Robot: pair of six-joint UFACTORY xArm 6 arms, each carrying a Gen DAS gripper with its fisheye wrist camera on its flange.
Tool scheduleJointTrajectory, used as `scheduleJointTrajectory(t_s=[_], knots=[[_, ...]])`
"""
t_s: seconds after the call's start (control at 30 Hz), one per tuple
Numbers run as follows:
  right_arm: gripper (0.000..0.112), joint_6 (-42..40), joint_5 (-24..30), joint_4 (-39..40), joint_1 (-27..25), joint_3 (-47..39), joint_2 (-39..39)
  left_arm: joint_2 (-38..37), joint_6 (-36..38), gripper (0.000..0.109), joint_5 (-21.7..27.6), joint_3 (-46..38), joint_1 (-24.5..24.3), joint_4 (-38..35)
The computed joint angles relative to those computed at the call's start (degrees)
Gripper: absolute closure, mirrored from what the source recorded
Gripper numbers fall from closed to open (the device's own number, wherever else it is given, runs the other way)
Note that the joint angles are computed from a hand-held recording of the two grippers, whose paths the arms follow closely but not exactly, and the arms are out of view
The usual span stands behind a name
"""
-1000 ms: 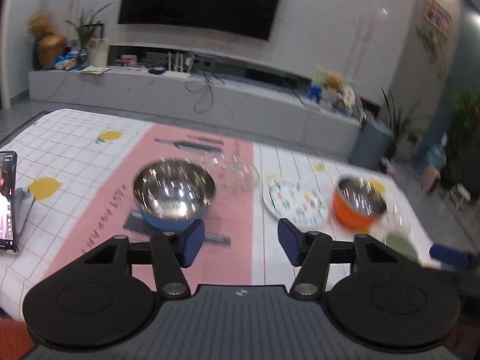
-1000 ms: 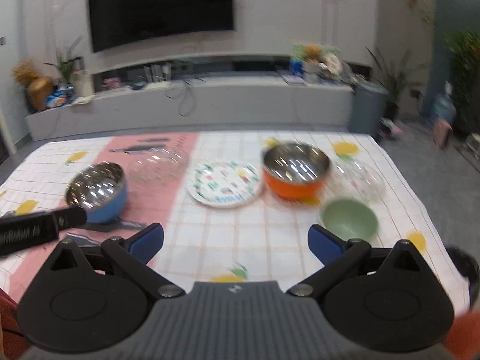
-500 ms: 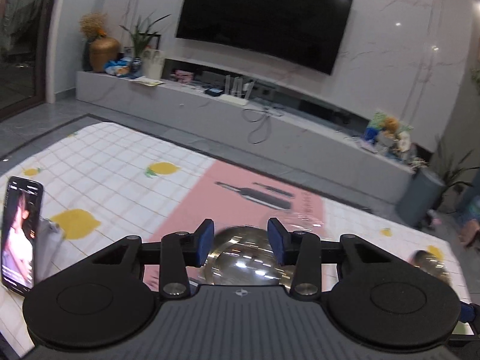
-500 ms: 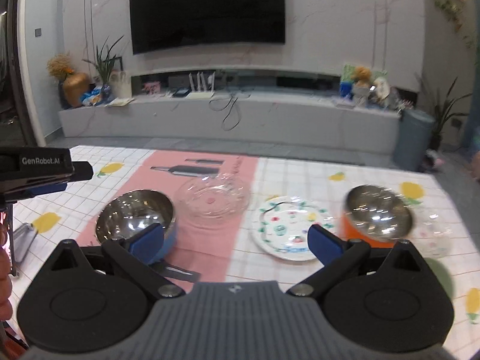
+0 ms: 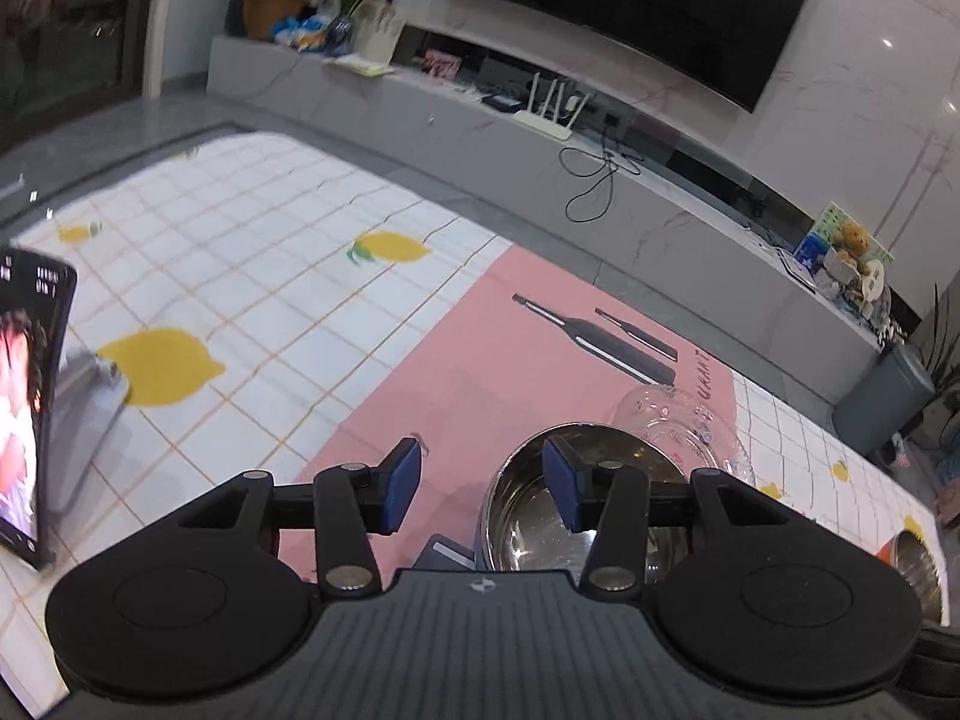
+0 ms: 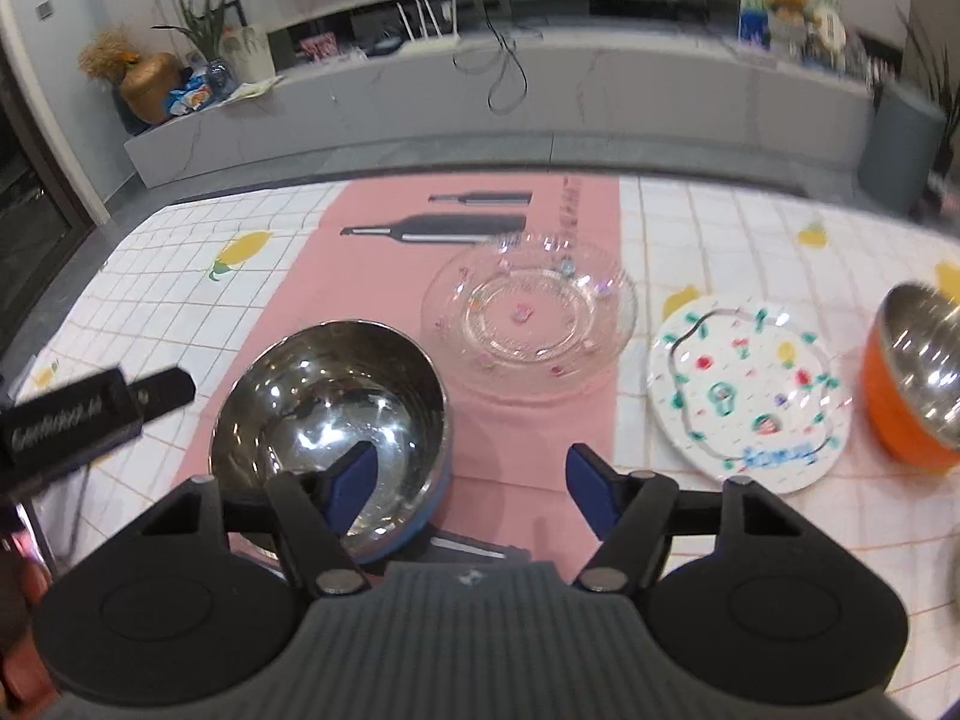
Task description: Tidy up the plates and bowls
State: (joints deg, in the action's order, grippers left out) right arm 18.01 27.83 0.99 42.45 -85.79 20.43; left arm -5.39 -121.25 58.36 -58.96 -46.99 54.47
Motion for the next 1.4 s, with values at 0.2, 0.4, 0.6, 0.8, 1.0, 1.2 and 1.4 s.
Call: scheduleJointTrajectory(t_s=[0.2, 0.4, 0.6, 0.8, 1.0, 1.2, 1.4], knots=[[0.054, 0.8, 3.1, 0.3, 0.0, -4.8, 3.9, 1.0, 0.0, 0.054, -3.1, 0.1, 1.7, -3.4], [0.064, -1.8, 6.7, 7.1, -0.6, -8.7, 7.5, 3.3, 1.7, 0.054, -4.8, -0.9, 2.5, -7.3], [0.078, -2.7, 7.6, 9.1, -0.4, -9.0, 8.3, 4.7, 6.2, 0.071, -8.2, -1.1, 3.8, -13.2], [0.097, -5.3, 7.0, 12.7, -0.3, -8.1, 7.5, 5.4, 7.4, 0.095, -10.6, -0.9, 4.0, -13.9], [0.098, -5.5, 7.8, 13.1, -0.5, -6.6, 5.6, 5.7, 9.1, 0.097, -8.9, -2.3, 2.5, -12.5], [0.098, -3.7, 7.0, 10.1, -1.3, 0.6, -1.1, 7.2, 9.3, 0.098, -9.8, -4.4, -0.4, -12.2], [0.098, -3.0, 5.0, 10.5, -2.7, 12.6, -11.0, 9.4, 10.6, 0.099, -4.0, -9.8, -5.9, -13.2]])
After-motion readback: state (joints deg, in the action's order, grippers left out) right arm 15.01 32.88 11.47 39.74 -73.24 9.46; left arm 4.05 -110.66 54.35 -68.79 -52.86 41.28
